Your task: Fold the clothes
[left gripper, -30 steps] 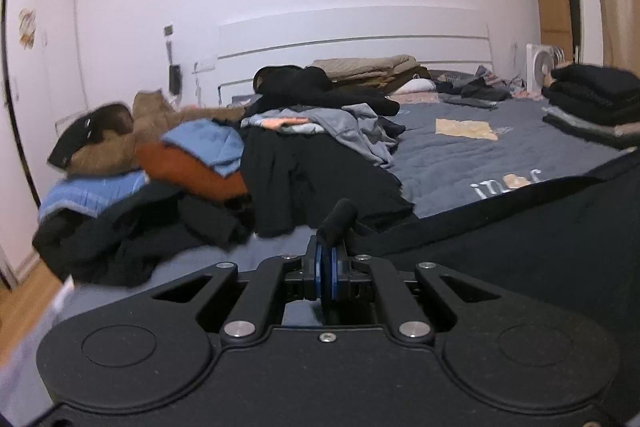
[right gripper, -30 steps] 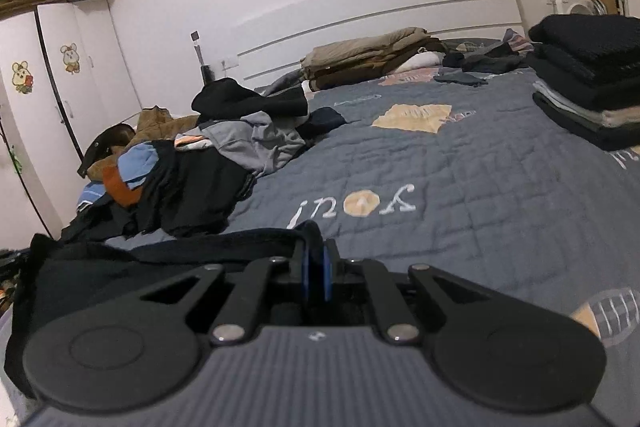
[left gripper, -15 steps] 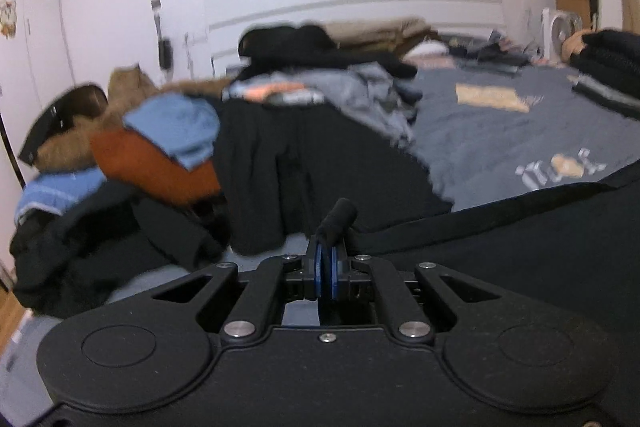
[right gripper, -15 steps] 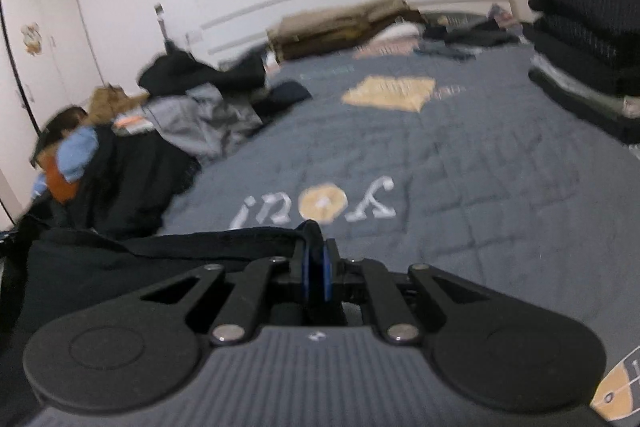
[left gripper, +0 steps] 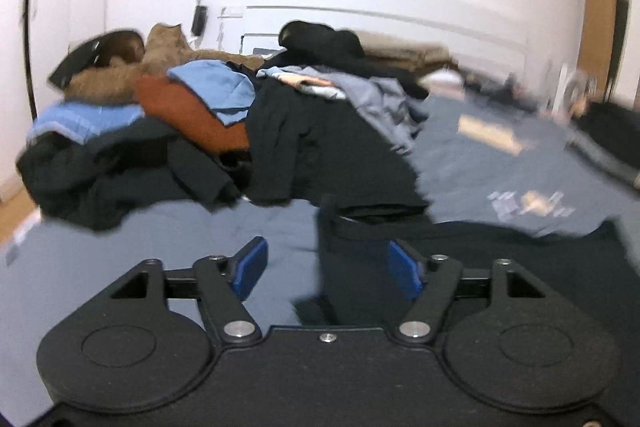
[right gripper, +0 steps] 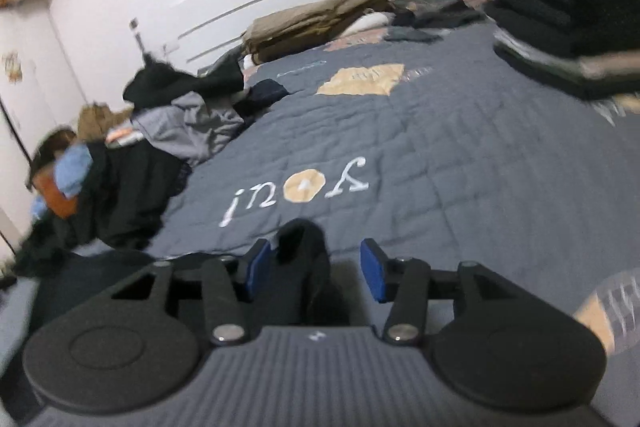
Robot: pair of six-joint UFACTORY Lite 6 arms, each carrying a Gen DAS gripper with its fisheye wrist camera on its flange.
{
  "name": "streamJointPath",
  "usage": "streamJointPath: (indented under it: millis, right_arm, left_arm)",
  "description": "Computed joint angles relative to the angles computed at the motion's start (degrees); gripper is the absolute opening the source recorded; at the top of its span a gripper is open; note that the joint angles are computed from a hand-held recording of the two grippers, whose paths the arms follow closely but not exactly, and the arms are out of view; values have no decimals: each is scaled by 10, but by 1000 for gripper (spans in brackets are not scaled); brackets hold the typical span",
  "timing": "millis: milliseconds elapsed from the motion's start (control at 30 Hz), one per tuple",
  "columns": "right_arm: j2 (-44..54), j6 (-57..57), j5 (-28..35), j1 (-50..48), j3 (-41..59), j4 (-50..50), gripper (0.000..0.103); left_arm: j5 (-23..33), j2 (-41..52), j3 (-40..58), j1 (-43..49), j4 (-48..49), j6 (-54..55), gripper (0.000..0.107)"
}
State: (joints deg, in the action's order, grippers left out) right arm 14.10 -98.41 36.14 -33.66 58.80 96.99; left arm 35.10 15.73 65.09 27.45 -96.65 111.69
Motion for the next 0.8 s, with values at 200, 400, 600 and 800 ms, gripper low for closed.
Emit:
streamJointPath:
  millis: [200, 400, 600, 800]
  right_arm:
    - [-181, 66, 115, -85, -195, -62, 53]
    - [-333, 145, 172, -124, -325, -147, 55]
    - [-427, 165, 236, -179, -430, -193, 56]
    - [-383, 166, 246, -213, -466, -202, 56]
  left_arm:
    - [123, -148, -163, 99, 87, -154, 77]
    - [194, -171, -247, 199, 140, -211, 84]
    - [266, -124, -277, 295, 171, -251, 84]
    - [265, -52, -277, 296, 158, -269, 84]
